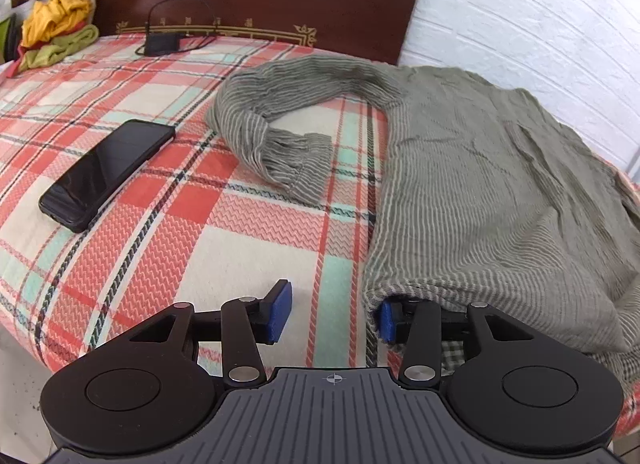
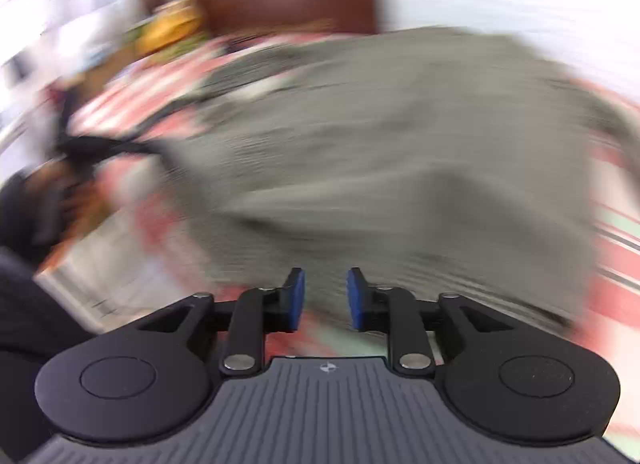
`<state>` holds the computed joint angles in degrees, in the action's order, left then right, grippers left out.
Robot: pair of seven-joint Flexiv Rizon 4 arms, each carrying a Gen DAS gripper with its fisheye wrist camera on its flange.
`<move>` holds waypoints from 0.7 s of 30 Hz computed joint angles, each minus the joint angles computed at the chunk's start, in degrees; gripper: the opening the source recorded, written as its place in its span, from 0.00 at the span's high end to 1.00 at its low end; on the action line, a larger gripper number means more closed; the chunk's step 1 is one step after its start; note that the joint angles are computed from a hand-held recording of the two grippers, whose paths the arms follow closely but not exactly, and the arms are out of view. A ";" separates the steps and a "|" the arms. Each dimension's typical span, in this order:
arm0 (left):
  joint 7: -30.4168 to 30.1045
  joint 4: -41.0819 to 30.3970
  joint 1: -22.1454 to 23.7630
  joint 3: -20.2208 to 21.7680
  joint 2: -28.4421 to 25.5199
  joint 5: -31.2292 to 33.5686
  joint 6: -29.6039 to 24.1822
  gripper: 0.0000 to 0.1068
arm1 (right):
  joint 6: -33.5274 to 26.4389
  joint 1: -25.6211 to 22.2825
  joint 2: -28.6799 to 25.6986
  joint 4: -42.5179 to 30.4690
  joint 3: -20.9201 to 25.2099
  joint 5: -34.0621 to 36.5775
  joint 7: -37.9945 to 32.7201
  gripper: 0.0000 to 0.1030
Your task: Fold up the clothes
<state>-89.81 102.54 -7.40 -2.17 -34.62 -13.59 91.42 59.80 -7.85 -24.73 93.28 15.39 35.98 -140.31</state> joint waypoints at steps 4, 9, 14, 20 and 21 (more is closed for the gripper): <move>-1.10 0.55 -1.21 1.57 0.73 0.08 -0.18 0.45 | 17.10 6.79 -1.21 5.62 -7.99 -9.53 10.81 0.62; -3.03 -0.04 -2.87 3.30 0.48 0.54 -0.62 0.45 | 30.14 14.91 -4.33 11.02 -16.71 -22.35 14.24 0.63; -4.25 -0.98 -4.94 5.77 0.32 2.02 -1.81 0.45 | 40.86 26.51 -7.49 16.85 -30.95 -30.74 15.82 0.59; -6.19 -1.95 -6.27 7.97 0.05 3.63 -2.84 0.45 | 42.87 21.71 -5.95 17.09 -27.22 -31.48 23.97 0.97; -6.47 -1.96 -6.40 8.25 0.08 3.92 -2.87 0.45 | 42.20 19.42 -5.08 16.95 -24.99 -31.44 25.87 0.97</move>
